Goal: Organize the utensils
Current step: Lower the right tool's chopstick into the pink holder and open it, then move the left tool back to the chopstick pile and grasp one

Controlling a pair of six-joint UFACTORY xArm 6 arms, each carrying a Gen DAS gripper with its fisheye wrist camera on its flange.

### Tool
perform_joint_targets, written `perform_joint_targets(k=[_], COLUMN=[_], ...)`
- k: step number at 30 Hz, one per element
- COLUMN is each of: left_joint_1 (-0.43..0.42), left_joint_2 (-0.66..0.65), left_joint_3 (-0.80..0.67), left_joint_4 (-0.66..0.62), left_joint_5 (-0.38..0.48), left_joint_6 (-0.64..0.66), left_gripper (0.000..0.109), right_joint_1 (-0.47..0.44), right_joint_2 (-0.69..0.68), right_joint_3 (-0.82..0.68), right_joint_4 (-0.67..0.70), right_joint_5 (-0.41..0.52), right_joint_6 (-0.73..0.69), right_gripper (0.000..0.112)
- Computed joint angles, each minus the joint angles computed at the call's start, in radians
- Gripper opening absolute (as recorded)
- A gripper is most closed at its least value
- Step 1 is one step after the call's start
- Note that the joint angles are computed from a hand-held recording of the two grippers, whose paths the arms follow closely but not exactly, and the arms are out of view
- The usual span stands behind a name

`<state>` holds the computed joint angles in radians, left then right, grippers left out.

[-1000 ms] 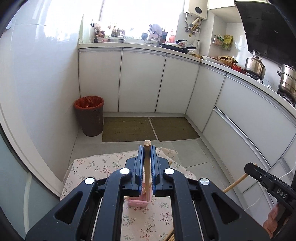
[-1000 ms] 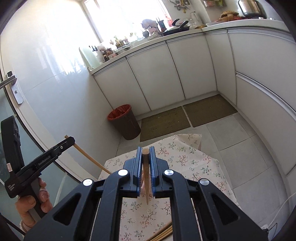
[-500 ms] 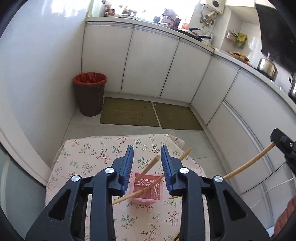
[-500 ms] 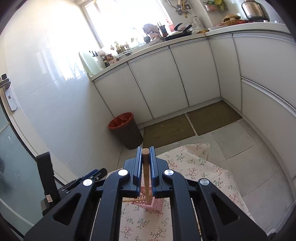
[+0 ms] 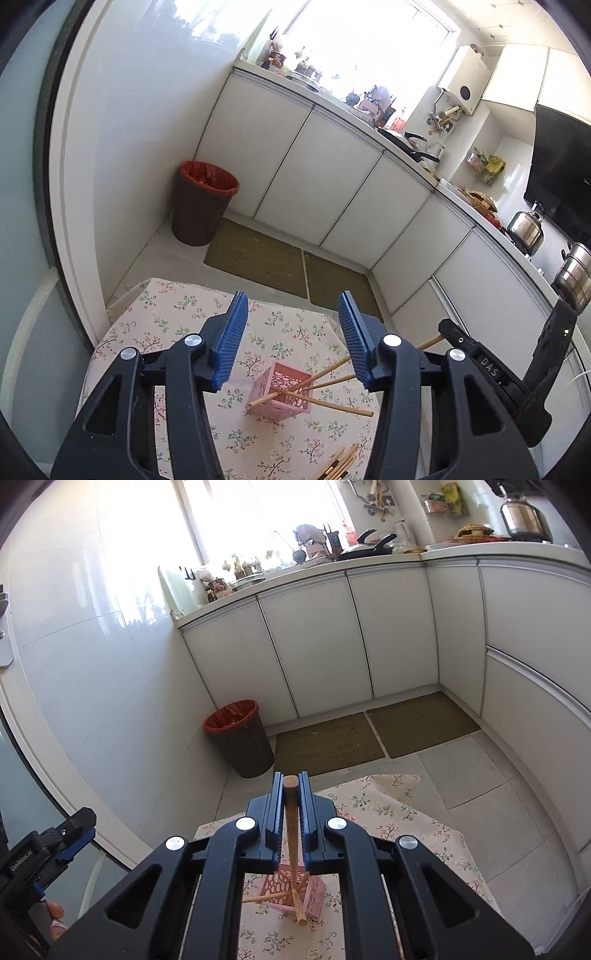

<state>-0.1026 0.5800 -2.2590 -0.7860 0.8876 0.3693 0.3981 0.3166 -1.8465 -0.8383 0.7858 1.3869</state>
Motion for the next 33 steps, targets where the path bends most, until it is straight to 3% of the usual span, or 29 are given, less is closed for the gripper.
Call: perform_joint_targets(k=[6, 7, 13, 18, 22, 28, 33], left_joint_1=[-0.010, -0.011, -0.014, -0.025, -0.045, -0.083, -0.117], left_joint_2=[0.009, 0.005, 0.024, -0.003, -0.054, -0.152, -0.223], left_joint_3=[-0.012, -0.004, -0.029, 0.008, 0.083, 0.237, 0.362], left_joint_4=[0.027, 0.033, 0.071, 0.089, 0.112, 0.142, 0.180], left_joint_5=[0.010, 0.008, 0.029, 0.031, 0.020, -0.024, -0.049], left_joint_6=[-0.005, -0.002, -0.037, -0.024, 0.014, 0.052, 0.076], left_gripper=[0.048, 0.048, 0.048, 0.054, 0.059, 0.075, 0.084], right_joint_1=[0.005, 0.005, 0.011, 0.018, 0.035, 0.048, 0.067], right_joint_2=[0.111, 0.120, 0.076, -0.014, -0.118, -0.265, -0.387], right_joint_3=[-0.125, -0.137, -0.091, 0.020, 0.158, 0.353, 0.519], right_joint_4=[0.040, 0.050, 0.020, -0.009, -0.087, -0.136, -0.169], right_joint_5=[0.015, 0.017, 0.015, 0.001, 0.016, 0.034, 0.059], right_joint_6=[-0.088, -0.099, -0.082, -0.026, 0.087, 0.205, 0.289], right_gripper=[0.012, 0.016, 0.028, 0.034, 0.060, 0.082, 0.093])
